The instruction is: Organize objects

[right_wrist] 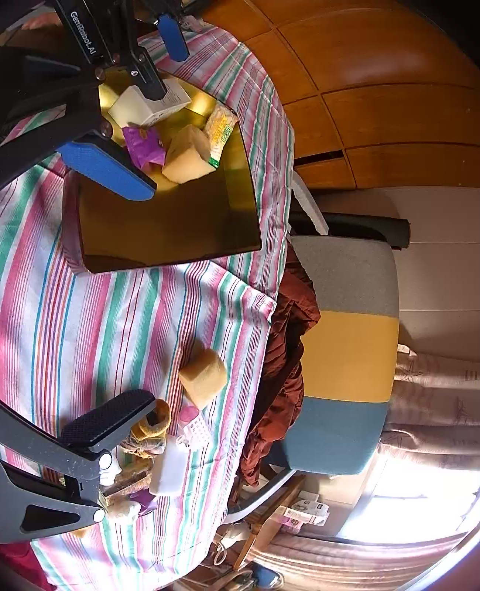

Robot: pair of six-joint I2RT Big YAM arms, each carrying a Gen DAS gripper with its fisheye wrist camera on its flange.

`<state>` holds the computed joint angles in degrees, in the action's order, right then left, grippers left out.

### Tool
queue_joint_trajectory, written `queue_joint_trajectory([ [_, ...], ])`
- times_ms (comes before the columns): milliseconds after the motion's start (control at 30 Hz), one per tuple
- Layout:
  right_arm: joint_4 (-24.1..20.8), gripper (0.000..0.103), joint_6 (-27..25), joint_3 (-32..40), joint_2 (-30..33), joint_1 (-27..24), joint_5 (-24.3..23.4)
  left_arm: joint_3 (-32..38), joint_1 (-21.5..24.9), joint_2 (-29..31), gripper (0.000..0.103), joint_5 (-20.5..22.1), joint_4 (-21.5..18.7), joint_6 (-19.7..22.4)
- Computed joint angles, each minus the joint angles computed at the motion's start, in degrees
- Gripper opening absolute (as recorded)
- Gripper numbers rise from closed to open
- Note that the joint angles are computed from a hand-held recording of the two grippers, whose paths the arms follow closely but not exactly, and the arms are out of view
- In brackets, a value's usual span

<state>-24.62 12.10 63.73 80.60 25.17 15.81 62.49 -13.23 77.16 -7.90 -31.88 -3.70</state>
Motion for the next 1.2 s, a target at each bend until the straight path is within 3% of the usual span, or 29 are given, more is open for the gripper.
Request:
queue_joint_trajectory([
  [633,-0.1,0.103,-1.4,0.2,0.9,-3.3,-1.0,2.8,-1.9,3.1,0.070,0.2,-1.7,0.4],
  [900,-0.8,0.103,-3.5,1.0,1.7,-5.0,-1.5,5.3,-3.0,4.7,0.070,2.5,-2.3,0.8],
  [1200,-3.8,0.103,-8.2,4.5,3.5,-12.2,-3.7,11.3,-5.5,9.2,0.075,5.2,-4.7,1.9],
])
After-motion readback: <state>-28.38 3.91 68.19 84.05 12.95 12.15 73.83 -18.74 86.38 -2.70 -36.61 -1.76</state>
